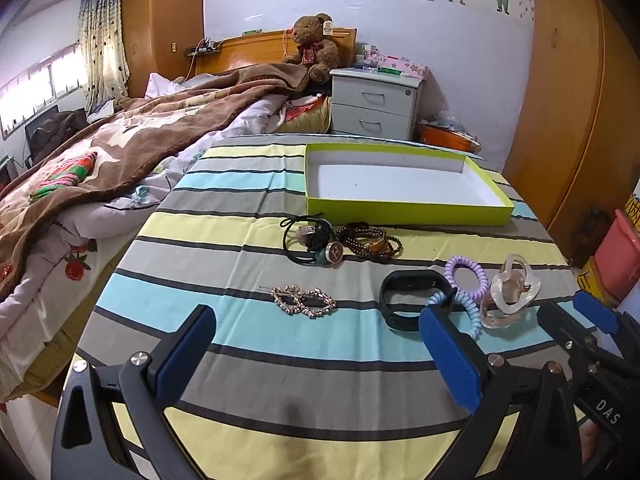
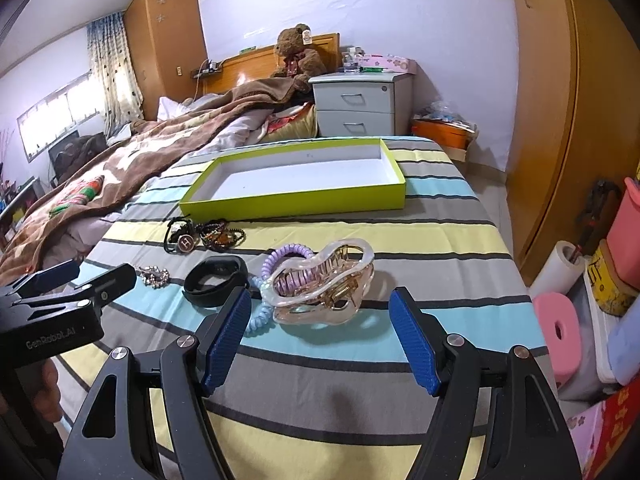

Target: Organize jewelry

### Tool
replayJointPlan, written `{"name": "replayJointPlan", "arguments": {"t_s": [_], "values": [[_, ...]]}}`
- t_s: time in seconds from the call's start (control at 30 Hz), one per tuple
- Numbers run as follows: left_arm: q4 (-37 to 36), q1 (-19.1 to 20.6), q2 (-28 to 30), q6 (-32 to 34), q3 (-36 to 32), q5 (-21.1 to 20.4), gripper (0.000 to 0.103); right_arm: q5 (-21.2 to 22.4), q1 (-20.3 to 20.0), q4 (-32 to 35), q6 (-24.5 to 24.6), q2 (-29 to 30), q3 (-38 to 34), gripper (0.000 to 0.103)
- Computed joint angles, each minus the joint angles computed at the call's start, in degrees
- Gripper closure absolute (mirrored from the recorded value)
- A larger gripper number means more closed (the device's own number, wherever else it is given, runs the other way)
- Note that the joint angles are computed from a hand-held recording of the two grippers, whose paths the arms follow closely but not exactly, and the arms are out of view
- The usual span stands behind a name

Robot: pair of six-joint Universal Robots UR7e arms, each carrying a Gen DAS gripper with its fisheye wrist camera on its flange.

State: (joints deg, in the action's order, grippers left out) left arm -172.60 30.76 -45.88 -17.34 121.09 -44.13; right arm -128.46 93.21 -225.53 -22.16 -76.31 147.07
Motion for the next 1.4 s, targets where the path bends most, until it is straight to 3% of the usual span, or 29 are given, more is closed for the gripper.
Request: {"name": "replayJointPlan", "arguments": {"t_s": [0.2,0.4,1.4], "values": [[0.79,1.20,-0.07,-1.11,-1.01,-3.94,0.000,0.15,-0.75,0.33,0.25,-0.51,0.03,0.031],[-1.83,0.27,1.30,0.54,-0.22,-0.71,0.000,0.91,-1.41,0.80,0.75,-0.83,0.42,0.031],[-1.06,0.13,1.03,0.14,-0.10,0.04,0.000,0.25,-1.08,2.72,1.06,-1.22,-0.24,0.031]]}}
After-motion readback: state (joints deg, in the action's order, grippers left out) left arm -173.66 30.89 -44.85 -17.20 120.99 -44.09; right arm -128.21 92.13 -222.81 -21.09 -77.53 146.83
